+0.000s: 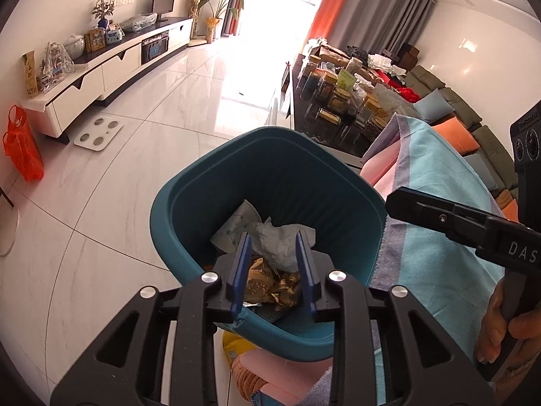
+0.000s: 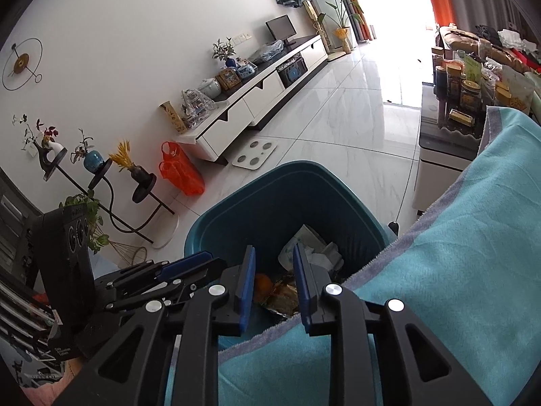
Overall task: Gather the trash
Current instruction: 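Open both tools to drop the peel and tissue into the bin, then move both open tools back over the remaining trash on the table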
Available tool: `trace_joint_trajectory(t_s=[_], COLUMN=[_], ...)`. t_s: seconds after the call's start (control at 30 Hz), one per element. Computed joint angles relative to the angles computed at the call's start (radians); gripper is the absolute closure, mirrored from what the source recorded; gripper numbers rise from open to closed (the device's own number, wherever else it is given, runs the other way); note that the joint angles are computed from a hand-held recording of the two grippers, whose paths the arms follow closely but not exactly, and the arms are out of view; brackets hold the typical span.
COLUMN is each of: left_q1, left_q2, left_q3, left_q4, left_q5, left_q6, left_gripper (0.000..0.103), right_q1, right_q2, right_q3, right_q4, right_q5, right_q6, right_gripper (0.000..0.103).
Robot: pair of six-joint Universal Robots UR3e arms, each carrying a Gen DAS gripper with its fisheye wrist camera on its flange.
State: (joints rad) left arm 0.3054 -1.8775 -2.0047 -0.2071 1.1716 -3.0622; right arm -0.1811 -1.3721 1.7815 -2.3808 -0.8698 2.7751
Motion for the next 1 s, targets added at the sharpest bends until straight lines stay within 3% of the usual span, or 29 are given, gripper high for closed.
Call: trace_joint_trajectory(t_s=[0.07, 0.27, 0.47, 0.67, 0.83, 1.0], left_q1=[-0.001, -0.011, -0.047, -0.186, -0.373, -0.58], left_q2=[0.015, 0.126, 0.286, 0.339, 0.276, 0.142], left_q3=[-0.013, -0.098, -0.2, -0.194, -0.122, 0.022], left_q4=[0.015, 0.092, 0.135, 0.116, 0.119, 0.087], left_q5=[0.001, -0.013, -0.089, -0.118, -0.092, -0.04], left_q6=[0.0, 0.013, 0.054, 0.068, 0.041, 0.009], left_gripper=[0.073, 0.055, 0.045, 0.04, 0.039, 0.039], right_q1=[-0.016, -0.116, -0.316, -0.668, -1.034, -1.343], right_q2=[-0.024, -0.18, -0.439, -0.72, -0.843, -0.838], right_q3=[0.015, 0.13, 0.253, 0.263, 0.176, 0.117], right_q4=[0.017, 0.084, 0.316, 0.864, 1.38, 1.615], right_q5=[0.016, 0.085, 0.178, 0.25, 0.225, 0.15], right_q6=[-0.014, -0.111, -0.318, -0.717, -1.132, -1.379], right_gripper=[0.081, 0.072, 0.059, 0.055, 0.052, 0.052])
